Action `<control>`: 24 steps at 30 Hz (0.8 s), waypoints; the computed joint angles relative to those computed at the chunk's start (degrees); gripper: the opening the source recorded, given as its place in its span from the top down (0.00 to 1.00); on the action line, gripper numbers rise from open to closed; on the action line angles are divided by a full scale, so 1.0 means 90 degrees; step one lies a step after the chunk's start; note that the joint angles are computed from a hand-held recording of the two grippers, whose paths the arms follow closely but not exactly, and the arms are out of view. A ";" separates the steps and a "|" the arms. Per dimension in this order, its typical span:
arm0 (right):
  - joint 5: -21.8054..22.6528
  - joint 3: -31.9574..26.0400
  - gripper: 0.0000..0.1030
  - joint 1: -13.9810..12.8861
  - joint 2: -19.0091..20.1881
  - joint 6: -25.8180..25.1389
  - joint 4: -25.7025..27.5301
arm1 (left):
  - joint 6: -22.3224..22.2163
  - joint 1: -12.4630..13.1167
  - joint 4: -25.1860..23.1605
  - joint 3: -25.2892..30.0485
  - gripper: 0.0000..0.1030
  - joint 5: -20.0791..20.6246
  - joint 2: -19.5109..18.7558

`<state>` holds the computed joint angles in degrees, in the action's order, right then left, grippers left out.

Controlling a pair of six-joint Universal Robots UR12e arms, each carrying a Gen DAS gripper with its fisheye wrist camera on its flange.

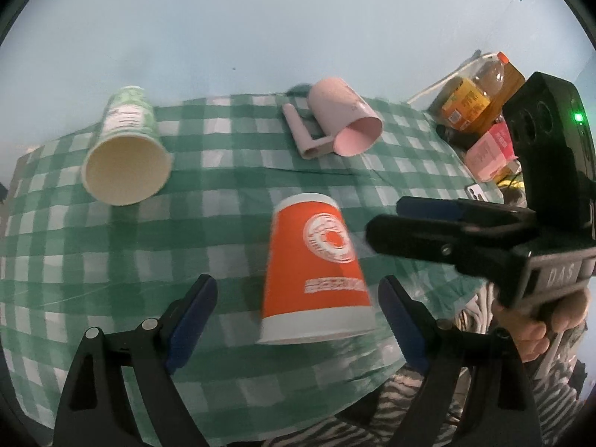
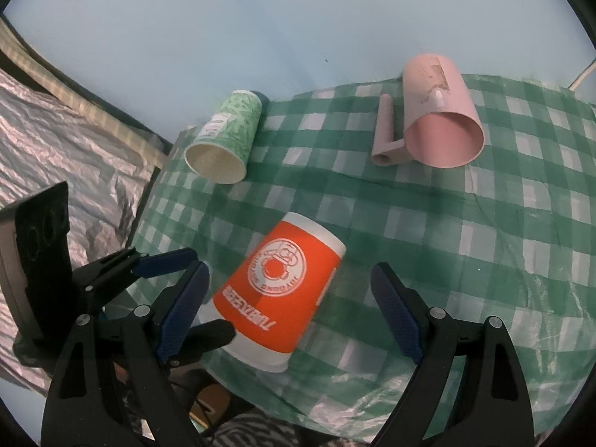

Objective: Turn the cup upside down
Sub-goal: 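Carry the orange cup with the left tool toward the right tool, then grasp the orange cup with the right tool while the left tool releases it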

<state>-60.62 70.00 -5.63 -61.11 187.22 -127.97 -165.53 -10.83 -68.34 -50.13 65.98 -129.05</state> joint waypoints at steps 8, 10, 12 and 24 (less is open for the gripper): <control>-0.0171 -0.0161 0.13 0.0073 0.0094 0.0051 0.0148 | -0.0568 0.0166 0.0853 -0.0442 0.08 0.0256 0.0146; -0.0218 -0.0257 0.13 0.0093 0.0158 0.0049 0.0302 | -0.0644 0.0189 0.1049 -0.0569 0.07 0.0378 0.0182; -0.0218 -0.0357 0.13 0.0099 0.0227 0.0045 0.0484 | -0.0697 0.0201 0.1145 -0.0639 0.07 0.0471 0.0197; -0.0038 -0.1208 0.13 0.0157 0.0846 0.0585 0.1841 | -0.0906 0.0270 0.1077 -0.0629 0.07 0.0448 0.0091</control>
